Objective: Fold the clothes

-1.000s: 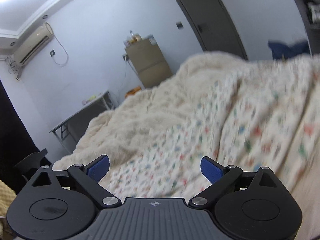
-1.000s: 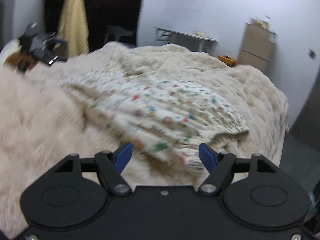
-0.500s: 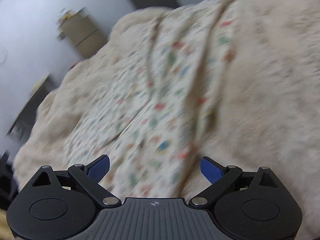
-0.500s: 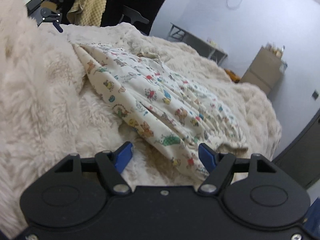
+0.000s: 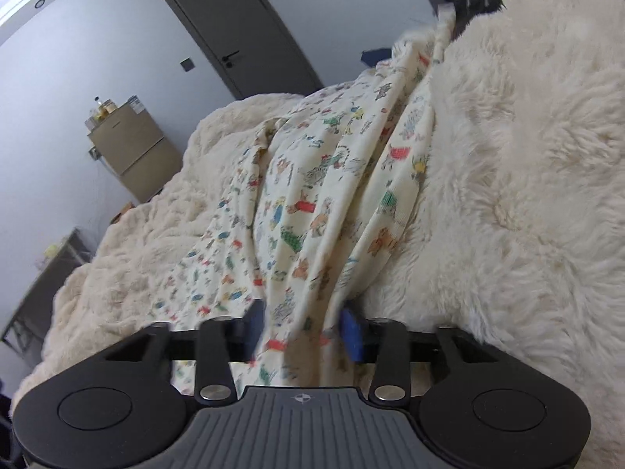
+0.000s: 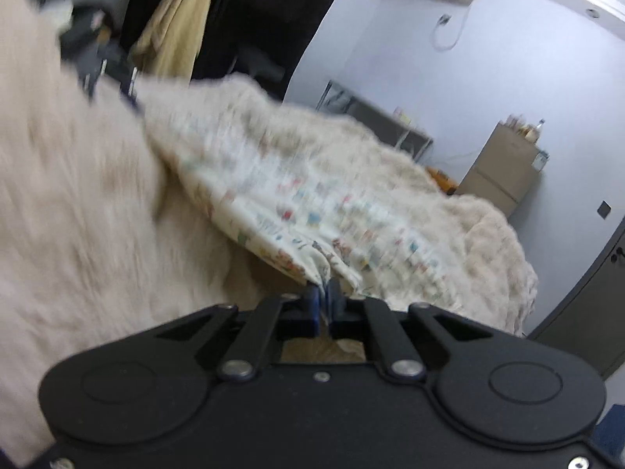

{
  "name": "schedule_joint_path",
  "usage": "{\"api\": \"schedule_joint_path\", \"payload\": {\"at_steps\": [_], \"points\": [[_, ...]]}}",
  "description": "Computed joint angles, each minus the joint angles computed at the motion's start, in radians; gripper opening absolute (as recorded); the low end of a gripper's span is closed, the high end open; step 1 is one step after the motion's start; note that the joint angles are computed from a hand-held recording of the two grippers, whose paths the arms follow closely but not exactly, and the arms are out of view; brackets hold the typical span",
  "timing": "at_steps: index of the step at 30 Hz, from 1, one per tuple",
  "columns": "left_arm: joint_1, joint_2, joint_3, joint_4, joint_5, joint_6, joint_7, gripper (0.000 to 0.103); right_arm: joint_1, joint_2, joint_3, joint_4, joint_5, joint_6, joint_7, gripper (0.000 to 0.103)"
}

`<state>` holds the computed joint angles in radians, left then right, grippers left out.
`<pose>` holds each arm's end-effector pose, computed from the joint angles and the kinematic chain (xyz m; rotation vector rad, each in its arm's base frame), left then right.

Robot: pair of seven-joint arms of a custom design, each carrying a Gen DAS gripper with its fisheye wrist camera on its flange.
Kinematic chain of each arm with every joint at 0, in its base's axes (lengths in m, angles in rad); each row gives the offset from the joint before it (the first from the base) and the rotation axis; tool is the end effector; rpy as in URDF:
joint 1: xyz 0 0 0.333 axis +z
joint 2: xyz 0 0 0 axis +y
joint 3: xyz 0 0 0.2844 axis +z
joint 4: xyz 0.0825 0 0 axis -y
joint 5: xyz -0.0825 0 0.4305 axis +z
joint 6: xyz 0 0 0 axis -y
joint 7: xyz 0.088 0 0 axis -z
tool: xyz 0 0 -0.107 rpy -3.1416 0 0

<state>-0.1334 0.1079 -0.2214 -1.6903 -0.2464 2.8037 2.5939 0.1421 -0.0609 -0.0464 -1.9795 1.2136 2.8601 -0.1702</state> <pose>0.6509 -0.2209 0.6072 -0.4359 2.1777 -0.7640 0.6261 0.0080 0.5272 -1.9961 0.8088 -0.9879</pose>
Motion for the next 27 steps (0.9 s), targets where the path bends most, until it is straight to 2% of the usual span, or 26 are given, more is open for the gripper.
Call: {"api": "schedule_joint_path", "payload": {"at_steps": [1, 3, 7, 10, 12, 13, 15, 17, 19, 21, 22, 23, 26, 27], "points": [[-0.003, -0.007, 0.003, 0.0, 0.024, -0.015, -0.006, 0.049, -0.004, -0.018, -0.006, -0.008, 0.007, -0.029, 0.002, 0.002], [0.003, -0.02, -0.005, 0.001, -0.016, -0.053, 0.049, 0.048, -0.004, -0.036, -0.011, -0.022, -0.006, -0.043, 0.003, 0.002], [0.003, -0.021, -0.011, 0.013, -0.121, -0.118, 0.16, 0.034, -0.005, -0.039, -0.01, -0.056, -0.223, -0.055, 0.064, 0.002], [-0.001, 0.017, -0.011, 0.054, -0.132, -0.169, 0.168, 0.021, -0.001, -0.025, -0.011, -0.055, -0.289, -0.057, 0.094, 0.005], [-0.001, 0.029, -0.013, 0.063, -0.134, -0.18, 0.177, 0.02, 0.005, -0.027, -0.013, -0.059, -0.277, -0.049, 0.083, 0.009], [-0.003, 0.036, -0.014, 0.067, -0.132, -0.173, 0.177, 0.02, 0.009, -0.029, -0.014, -0.062, -0.261, -0.043, 0.067, 0.011], [-0.007, 0.056, -0.014, 0.077, -0.116, -0.139, 0.162, 0.023, 0.025, -0.029, -0.021, -0.061, -0.157, -0.023, -0.021, 0.025], [-0.01, 0.08, -0.014, 0.095, -0.087, -0.107, 0.133, 0.023, 0.027, -0.022, -0.016, -0.058, -0.138, -0.004, -0.043, 0.028], [-0.01, 0.081, -0.019, 0.09, -0.066, -0.085, 0.122, 0.023, 0.025, -0.009, -0.006, -0.058, -0.177, 0.018, -0.02, 0.028], [-0.011, 0.087, -0.021, 0.095, -0.045, -0.07, 0.113, 0.016, 0.021, 0.004, 0.001, -0.057, -0.233, 0.024, 0.015, 0.025], [-0.011, 0.09, -0.022, 0.099, -0.036, -0.062, 0.102, 0.004, 0.017, 0.01, 0.003, -0.055, -0.267, 0.012, 0.035, 0.021], [-0.012, 0.094, -0.022, 0.102, -0.026, -0.052, 0.091, 0.001, 0.02, 0.013, 0.005, -0.055, -0.249, 0.023, 0.004, 0.005], [-0.017, 0.098, -0.019, 0.091, 0.025, 0.037, 0.067, 0.0, 0.031, 0.014, 0.012, -0.053, -0.127, 0.07, -0.145, 0.001], [-0.013, 0.084, -0.024, 0.073, 0.026, 0.075, 0.069, 0.0, 0.037, 0.0, 0.009, -0.054, -0.029, 0.076, -0.237, 0.001]]}}
